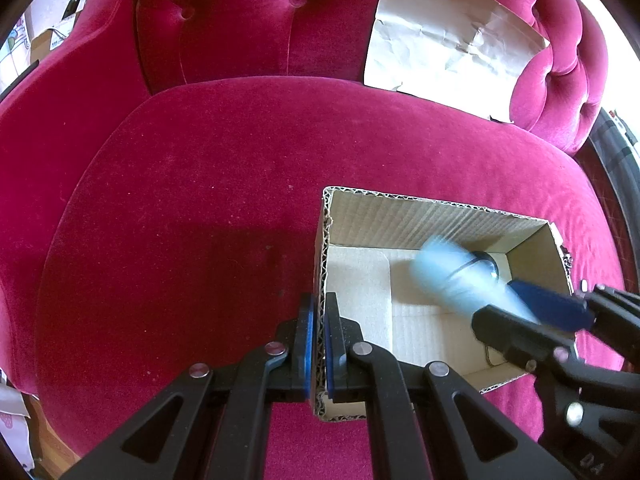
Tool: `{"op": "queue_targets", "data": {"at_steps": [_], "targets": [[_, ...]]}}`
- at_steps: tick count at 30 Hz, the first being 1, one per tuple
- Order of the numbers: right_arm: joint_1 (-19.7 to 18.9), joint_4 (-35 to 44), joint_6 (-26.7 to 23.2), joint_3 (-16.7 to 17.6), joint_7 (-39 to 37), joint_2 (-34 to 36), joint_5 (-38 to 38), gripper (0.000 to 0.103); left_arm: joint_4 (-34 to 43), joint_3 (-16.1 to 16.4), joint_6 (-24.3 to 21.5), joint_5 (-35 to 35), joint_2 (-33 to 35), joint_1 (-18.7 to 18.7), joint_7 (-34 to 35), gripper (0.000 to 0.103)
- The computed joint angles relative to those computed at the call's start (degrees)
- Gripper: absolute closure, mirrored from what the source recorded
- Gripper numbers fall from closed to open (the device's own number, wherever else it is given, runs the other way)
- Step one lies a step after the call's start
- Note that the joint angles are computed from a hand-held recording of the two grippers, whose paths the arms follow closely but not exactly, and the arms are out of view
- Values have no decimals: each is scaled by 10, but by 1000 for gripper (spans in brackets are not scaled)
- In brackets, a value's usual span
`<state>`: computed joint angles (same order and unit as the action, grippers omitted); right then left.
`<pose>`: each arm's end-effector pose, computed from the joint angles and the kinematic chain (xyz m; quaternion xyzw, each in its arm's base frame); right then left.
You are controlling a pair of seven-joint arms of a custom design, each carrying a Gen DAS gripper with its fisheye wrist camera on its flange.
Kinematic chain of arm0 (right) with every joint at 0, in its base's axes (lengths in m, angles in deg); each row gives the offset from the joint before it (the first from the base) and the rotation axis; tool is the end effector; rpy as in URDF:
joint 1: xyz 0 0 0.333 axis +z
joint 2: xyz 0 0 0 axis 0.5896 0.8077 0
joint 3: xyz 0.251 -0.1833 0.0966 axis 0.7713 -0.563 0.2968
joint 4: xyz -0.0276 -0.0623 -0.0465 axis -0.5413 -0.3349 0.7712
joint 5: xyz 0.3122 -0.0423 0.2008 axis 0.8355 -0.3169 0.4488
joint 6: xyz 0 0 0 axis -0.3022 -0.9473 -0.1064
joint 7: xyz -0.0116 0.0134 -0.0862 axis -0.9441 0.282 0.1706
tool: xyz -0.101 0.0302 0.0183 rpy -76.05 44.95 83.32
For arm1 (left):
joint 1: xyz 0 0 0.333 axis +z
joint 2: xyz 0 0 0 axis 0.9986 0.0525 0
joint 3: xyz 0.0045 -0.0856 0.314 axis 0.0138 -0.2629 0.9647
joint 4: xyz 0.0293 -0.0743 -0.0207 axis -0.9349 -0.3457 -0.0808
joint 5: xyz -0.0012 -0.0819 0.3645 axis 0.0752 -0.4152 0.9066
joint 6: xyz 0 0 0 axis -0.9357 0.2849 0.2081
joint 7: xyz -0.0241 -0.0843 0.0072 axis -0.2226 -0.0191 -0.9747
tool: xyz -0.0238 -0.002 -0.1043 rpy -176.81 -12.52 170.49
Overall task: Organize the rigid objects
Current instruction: 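Open the right gripper to drop the bottle into the box, then move the open right gripper away from the box to the blue key fob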
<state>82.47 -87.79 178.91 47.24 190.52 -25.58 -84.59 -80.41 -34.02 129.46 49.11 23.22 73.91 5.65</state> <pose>0.5799 0.5210 0.3372 -0.6356 0.7266 -0.1344 0.2235 0.6542 -0.3233 0.3322 -0.4939 0.8320 -0.2333 0.0967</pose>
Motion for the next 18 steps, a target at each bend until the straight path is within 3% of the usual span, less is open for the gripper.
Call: {"op": "queue_targets", "data": {"at_steps": [1, 8, 18], "targets": [[2, -2, -1, -3, 4, -1, -1, 43, 0, 0, 0, 0, 0, 0, 0, 99], [15, -12, -47, -23, 47, -14, -37, 3, 0, -6, -2, -7, 0, 6, 7, 99], [2, -37, -26, -10, 72, -30, -56, 0, 3, -2, -3, -4, 0, 2, 4, 99]]}}
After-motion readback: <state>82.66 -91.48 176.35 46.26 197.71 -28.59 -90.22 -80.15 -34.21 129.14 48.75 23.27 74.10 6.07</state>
